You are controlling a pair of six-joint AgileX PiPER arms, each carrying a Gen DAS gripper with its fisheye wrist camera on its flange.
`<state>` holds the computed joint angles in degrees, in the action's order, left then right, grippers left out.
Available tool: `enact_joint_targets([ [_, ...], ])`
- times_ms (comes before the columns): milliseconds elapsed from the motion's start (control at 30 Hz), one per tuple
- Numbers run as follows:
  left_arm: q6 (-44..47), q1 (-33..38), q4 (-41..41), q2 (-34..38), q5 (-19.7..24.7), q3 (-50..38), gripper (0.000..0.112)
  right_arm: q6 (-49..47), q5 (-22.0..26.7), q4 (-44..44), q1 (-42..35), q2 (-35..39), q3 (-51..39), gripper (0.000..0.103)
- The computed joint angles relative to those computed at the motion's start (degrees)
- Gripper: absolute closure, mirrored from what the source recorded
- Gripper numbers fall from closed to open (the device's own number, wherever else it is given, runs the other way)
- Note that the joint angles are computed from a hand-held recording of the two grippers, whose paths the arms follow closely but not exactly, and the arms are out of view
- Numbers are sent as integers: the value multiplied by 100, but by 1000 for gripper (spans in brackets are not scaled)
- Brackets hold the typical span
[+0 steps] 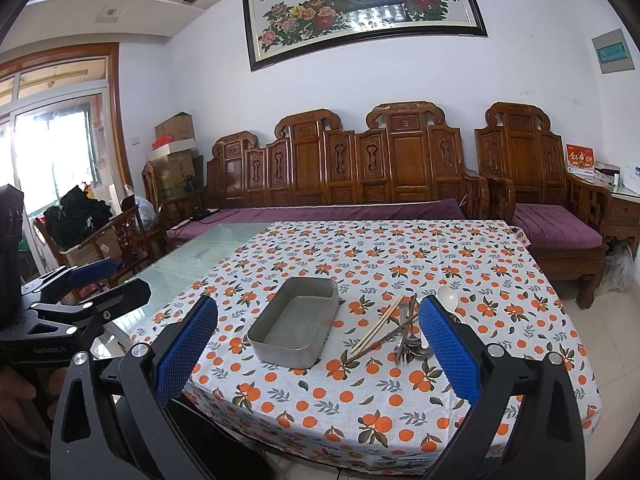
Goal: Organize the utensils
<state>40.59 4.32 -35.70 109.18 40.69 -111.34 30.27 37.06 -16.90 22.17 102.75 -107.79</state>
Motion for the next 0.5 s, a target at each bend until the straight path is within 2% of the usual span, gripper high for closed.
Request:
enact_joint_targets([
  [500,5,2,-3,-1,-4,4,16,0,-38,-6,-4,-27,45,3],
])
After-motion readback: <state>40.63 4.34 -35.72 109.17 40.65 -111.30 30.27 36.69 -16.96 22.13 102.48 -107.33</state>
